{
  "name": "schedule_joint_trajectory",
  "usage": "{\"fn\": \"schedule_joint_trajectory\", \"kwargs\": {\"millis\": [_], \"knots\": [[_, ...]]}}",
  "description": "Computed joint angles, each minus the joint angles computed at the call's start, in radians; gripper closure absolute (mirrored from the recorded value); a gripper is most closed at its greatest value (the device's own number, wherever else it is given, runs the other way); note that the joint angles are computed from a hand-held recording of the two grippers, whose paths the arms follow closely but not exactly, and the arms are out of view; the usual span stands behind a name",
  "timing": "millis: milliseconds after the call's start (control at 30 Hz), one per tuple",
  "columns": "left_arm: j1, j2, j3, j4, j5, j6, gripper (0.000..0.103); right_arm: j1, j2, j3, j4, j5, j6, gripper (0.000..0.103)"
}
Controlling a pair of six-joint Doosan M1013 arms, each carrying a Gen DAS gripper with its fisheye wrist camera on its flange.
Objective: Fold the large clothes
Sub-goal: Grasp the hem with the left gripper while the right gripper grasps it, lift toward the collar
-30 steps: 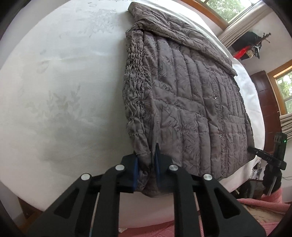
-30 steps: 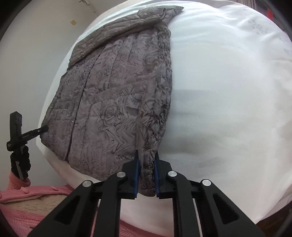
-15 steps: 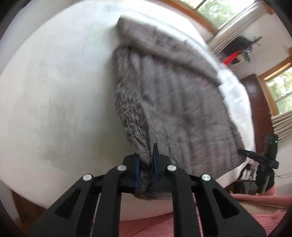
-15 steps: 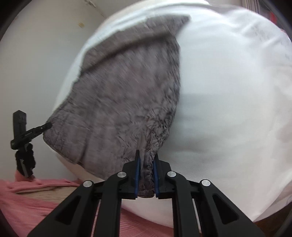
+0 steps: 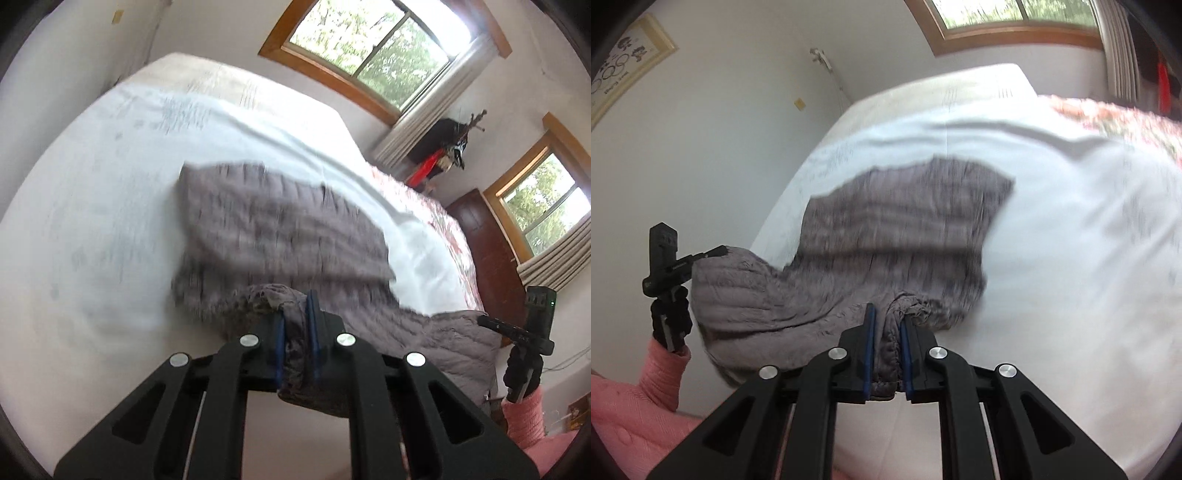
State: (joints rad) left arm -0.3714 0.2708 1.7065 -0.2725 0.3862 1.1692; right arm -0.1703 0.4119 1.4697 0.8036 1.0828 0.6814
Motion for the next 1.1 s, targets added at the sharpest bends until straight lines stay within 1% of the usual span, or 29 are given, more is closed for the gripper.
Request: {"fn": "schedule_joint_trajectory", "kwargs": {"millis": [67,167,267,400,567,767,933,1100], "knots": [[0.017,0.021,-0.037,-0.018,-0.001,0.033,0.094,0.008,0.029,-0.055,-0.006,0.001,0.029,0.091],[0.041,0.064,-0.112,0.001,0.016,0.045,0.094,0.027,0.079,-0.142,-0.036,-0.014,0.089,0.091],[0.058,0.114,-0.188,0.087,0.043,-0.003,0.094,0.039,0.137,-0.232,-0.063,-0.017,0.158,0.091],[0.08,0.195,-0.294,0.178,0.098,-0.073,0.094,0.064,0.222,-0.36,-0.145,-0.016,0.258,0.091],[0.101,0.3,-0.416,0.202,0.2,-0.073,0.094,0.092,0.344,-0.528,-0.22,0.047,0.369,0.091],[0.131,0.407,-0.522,0.147,0.29,-0.049,0.094,0.106,0.48,-0.715,-0.273,0.146,0.479,0.092],[0.15,0.469,-0.584,0.107,0.336,-0.028,0.094,0.109,0.554,-0.816,-0.274,0.205,0.536,0.091],[0.156,0.507,-0.632,0.097,0.376,-0.023,0.093,0.108,0.583,-0.858,-0.275,0.238,0.561,0.091]]}}
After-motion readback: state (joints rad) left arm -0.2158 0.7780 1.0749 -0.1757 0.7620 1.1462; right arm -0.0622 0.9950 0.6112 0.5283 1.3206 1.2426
